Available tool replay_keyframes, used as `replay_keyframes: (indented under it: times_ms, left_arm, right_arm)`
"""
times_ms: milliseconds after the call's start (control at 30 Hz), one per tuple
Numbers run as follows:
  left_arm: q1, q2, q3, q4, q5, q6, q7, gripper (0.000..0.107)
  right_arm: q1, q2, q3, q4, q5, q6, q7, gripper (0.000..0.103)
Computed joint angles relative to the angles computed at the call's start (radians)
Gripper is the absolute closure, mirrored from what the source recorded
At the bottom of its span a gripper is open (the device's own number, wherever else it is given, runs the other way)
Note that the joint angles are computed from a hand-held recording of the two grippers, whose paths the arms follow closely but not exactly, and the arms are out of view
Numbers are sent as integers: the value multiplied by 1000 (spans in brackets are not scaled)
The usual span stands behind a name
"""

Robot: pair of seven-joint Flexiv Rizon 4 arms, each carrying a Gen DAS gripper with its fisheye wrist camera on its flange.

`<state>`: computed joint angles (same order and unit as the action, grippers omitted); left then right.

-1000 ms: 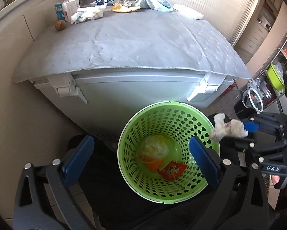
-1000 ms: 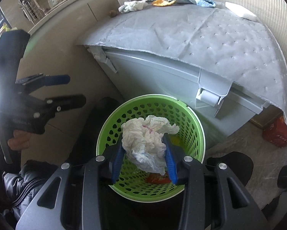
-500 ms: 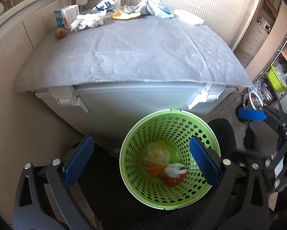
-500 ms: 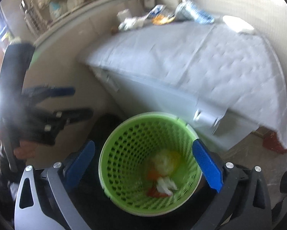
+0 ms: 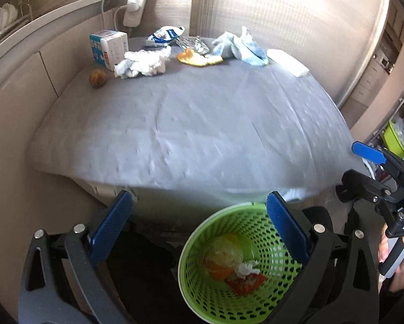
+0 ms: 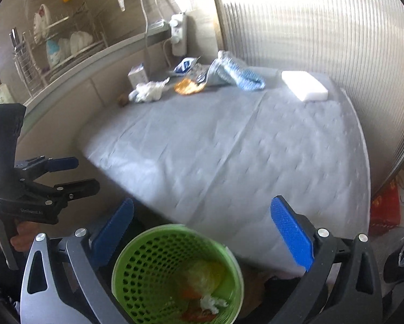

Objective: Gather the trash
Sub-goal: 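Reach the left tool to the brown potato and grasp it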

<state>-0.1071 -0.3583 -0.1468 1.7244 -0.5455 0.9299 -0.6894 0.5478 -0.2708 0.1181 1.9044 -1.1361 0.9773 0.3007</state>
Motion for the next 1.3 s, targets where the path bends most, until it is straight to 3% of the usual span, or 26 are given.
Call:
replay_keyframes:
  times_ms: [400,700,1000,1300]
  left_arm:
    - [-3,-133,-10,-180,46,62,-101,11]
    - [15,-314,4,-441,139,28,-191,11]
    - [36,-490,-7,-722,147,-98,-273,13]
    - [14,-599,2,-896,185,-167,-329,38]
  right_arm:
    - [-59,-19,-40,-29,-12,63,-28,2]
    - [-57,-118,-77,-159,45,117,-160,2]
    - [-23,-252,-152,-353,165,191,-281,2]
    - [9,-316,-203,-464,267,195,-385,2]
